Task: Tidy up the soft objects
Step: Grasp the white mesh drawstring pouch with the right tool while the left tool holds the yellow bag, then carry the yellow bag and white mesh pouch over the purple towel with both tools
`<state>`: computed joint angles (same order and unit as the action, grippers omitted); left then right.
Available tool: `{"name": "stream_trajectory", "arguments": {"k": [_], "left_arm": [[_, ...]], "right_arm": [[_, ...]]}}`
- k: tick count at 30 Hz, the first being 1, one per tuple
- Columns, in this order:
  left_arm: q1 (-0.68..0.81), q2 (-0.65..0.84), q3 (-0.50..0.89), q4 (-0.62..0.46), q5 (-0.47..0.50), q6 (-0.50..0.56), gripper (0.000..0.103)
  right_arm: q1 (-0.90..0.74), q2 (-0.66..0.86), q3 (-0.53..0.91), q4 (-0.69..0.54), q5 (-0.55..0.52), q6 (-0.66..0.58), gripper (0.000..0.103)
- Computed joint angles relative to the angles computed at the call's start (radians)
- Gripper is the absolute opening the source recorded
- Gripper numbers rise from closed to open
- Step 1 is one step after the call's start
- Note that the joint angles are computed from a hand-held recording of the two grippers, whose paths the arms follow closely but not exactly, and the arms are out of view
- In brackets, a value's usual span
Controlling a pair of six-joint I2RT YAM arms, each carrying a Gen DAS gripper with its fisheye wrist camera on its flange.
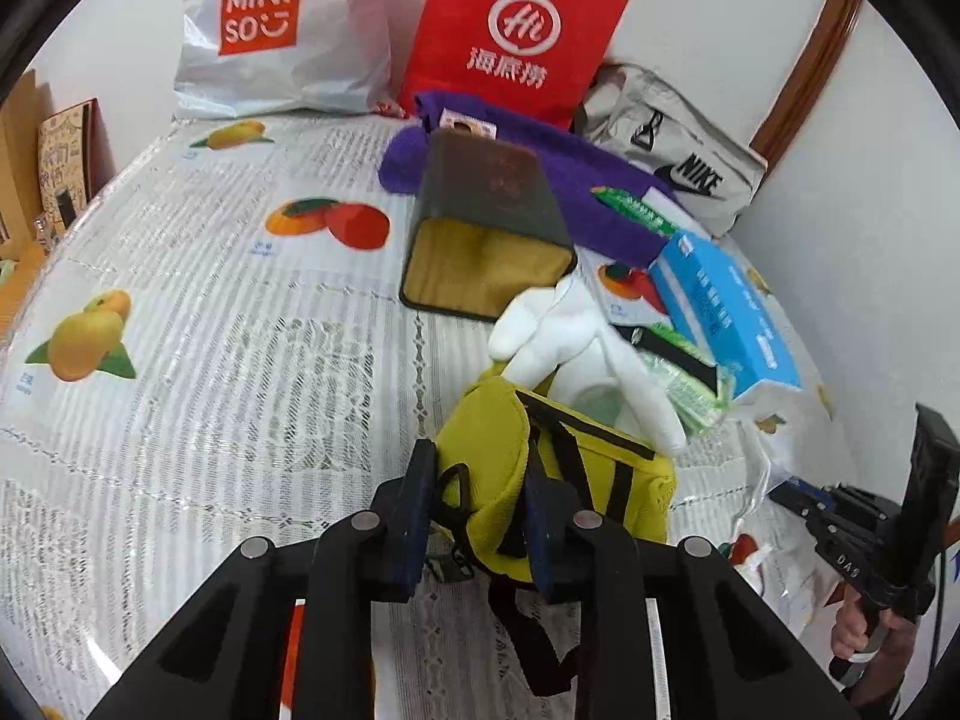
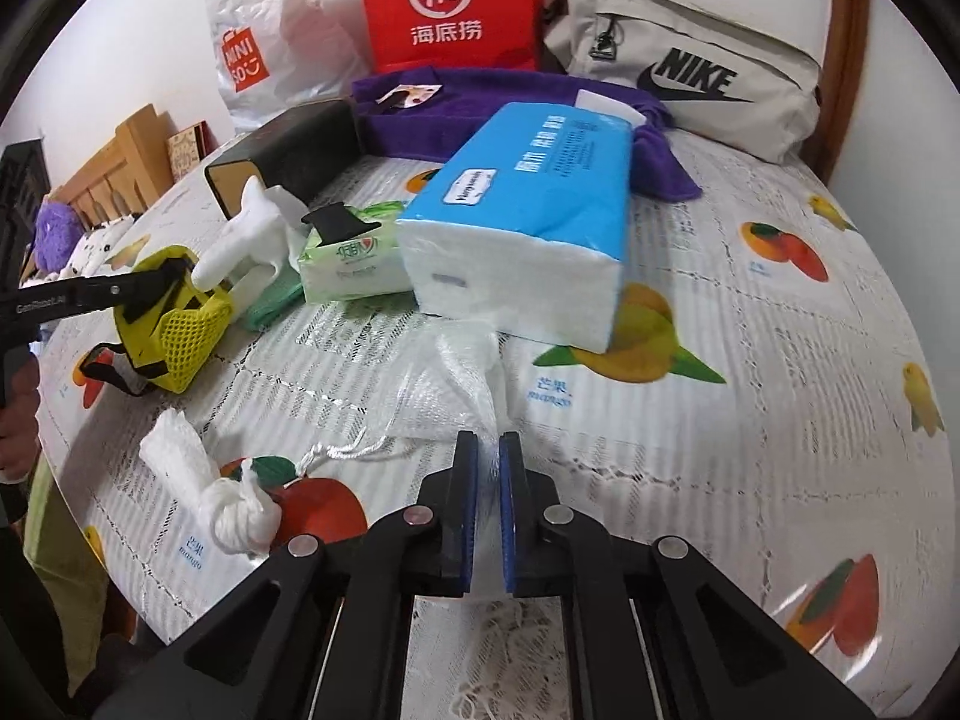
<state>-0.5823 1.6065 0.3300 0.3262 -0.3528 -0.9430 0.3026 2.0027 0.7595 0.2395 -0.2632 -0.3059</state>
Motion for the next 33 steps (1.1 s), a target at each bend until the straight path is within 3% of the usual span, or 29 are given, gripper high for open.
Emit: {"name": "stream_trajectory", "arguments": {"k": [7,19,24,33], "left_arm": [[-0.016,-0.095,-0.031,-0.050,-0.031,-0.046,0.025],[-0.039,-0.282,-0.020,-0.271,-0.096,-0.109,0.025],[-0.014,-0.336,0.004,-0.337,-0.097,-0.093,0.025],[0.079,-0.296,0.127,-0.407,-0.057,0.001,0.025]], "right_arm": [[-0.010,-0.040,-0.026,0.006,-0.021,0.005,0.006],[0.001,-0.169,-0.061,-0.057,-0.057,0.000,0.005],[-0.010,-0.226,-0.033,-0.118,-0.080,0.006,0.005],[-0.009,-0.203,0.127,-0.224,-0.068,0.021,0.005]]}}
